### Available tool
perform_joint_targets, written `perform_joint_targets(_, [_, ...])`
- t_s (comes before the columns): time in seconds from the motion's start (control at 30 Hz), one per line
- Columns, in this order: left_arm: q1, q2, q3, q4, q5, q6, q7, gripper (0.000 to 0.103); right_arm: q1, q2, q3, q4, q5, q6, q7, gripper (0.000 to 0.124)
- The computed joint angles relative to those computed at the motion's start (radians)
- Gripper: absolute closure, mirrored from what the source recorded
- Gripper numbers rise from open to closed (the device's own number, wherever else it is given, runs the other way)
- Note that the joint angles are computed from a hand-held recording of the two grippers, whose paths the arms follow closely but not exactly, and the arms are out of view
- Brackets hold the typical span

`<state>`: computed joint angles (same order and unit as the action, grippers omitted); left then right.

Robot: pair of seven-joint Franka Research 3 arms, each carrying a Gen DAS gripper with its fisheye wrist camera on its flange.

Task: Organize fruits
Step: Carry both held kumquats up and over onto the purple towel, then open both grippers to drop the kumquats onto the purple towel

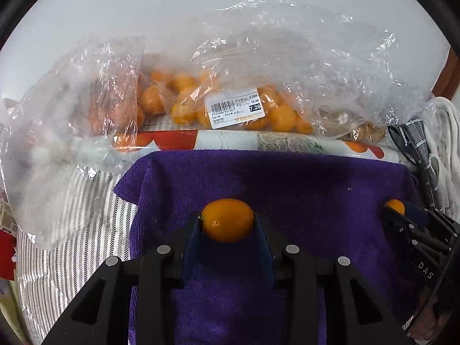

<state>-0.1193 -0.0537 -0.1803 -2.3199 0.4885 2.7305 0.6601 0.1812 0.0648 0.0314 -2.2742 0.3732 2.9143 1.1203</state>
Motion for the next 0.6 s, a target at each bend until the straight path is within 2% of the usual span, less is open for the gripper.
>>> perform_joint_targets(0.1, [-0.001,-0.007,0.004,0.0,-0.033,-0.003,0.027,0.067,0.001,-0.013,0.007,-0.012,0.027,0.014,-0.033,0.075])
perform_joint_targets(0.23, [0.0,-0.039,0.0,-0.01,-0.035,-0.013,0.033,0.058,0.011,-0.043,0.006,-0.043,0.014,0.048,-0.026,0.071])
perform_joint_targets(0.4, [0.013,-0.101,-0.027,-0.027,0.061,-0.011,-0.047,0.058,0.014,-0.109,0.001,-0.106,-0.085,0.081,0.053,0.071])
perform_joint_targets(0.5, [0.019,-0.155,-0.044,-0.044,0.126,-0.001,-0.089,0.058,-0.008,-0.172,0.021,-0.17,-0.182,0.128,0.164,0.071])
perform_joint_targets(0.6, [0.028,-0.238,-0.062,-0.081,0.18,0.017,-0.117,0.058,0.024,-0.249,-0.002,-0.224,-0.127,0.118,0.126,0.071])
